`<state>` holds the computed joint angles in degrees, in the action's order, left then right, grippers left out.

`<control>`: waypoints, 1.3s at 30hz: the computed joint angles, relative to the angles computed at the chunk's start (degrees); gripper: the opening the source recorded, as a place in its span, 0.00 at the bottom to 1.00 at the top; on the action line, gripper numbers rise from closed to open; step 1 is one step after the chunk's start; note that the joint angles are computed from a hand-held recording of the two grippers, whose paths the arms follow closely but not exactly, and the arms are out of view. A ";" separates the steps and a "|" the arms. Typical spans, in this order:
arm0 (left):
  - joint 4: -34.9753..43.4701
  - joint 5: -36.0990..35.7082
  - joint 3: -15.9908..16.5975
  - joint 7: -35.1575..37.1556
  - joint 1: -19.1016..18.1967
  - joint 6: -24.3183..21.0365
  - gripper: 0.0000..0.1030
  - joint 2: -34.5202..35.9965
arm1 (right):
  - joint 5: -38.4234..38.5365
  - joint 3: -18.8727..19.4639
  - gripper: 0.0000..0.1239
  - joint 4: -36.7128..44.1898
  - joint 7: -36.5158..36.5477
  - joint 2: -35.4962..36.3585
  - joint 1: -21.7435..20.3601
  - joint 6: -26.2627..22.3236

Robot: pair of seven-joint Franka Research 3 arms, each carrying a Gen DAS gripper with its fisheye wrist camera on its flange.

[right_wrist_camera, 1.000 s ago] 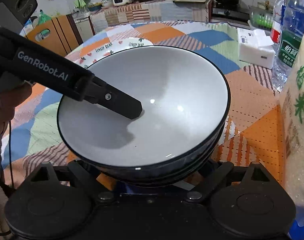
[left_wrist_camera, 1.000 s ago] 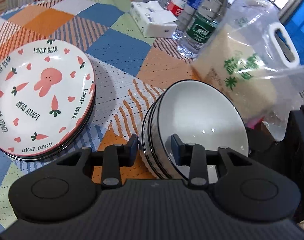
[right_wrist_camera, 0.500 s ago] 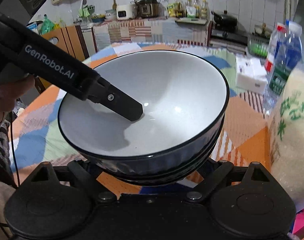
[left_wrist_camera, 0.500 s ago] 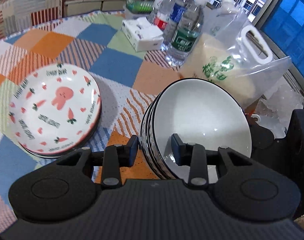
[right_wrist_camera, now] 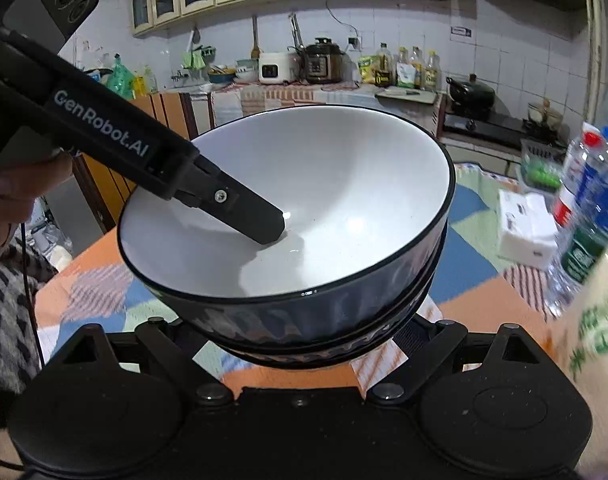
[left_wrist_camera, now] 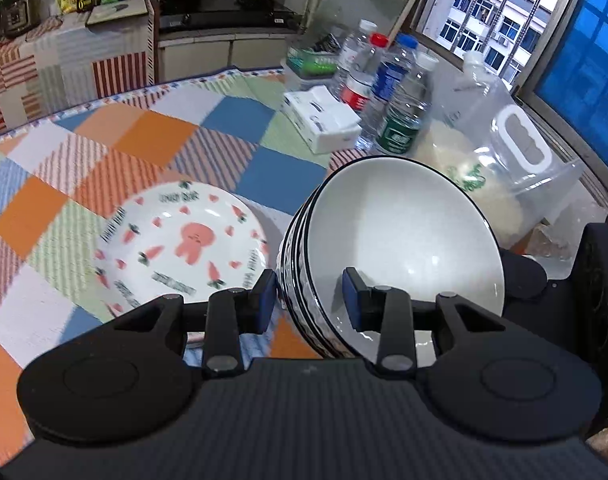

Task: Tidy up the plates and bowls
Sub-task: 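Carry the bowl stack onto the bunny-print plate stack and open the left gripper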

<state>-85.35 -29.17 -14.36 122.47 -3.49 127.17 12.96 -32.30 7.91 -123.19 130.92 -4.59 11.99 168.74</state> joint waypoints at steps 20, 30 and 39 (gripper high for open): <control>24.22 8.33 -1.36 -8.43 3.01 -5.86 0.33 19.35 | 20.20 -7.53 0.77 15.14 -20.52 16.23 8.35 3.02; 30.22 10.76 -2.28 -11.76 2.78 -7.98 0.33 26.28 | 28.40 -8.62 0.77 18.81 -27.23 20.42 9.59 -1.23; 33.02 11.83 -2.39 -14.15 2.62 -7.47 0.33 29.75 | 30.44 -9.25 0.77 22.47 -28.71 23.72 10.05 -3.80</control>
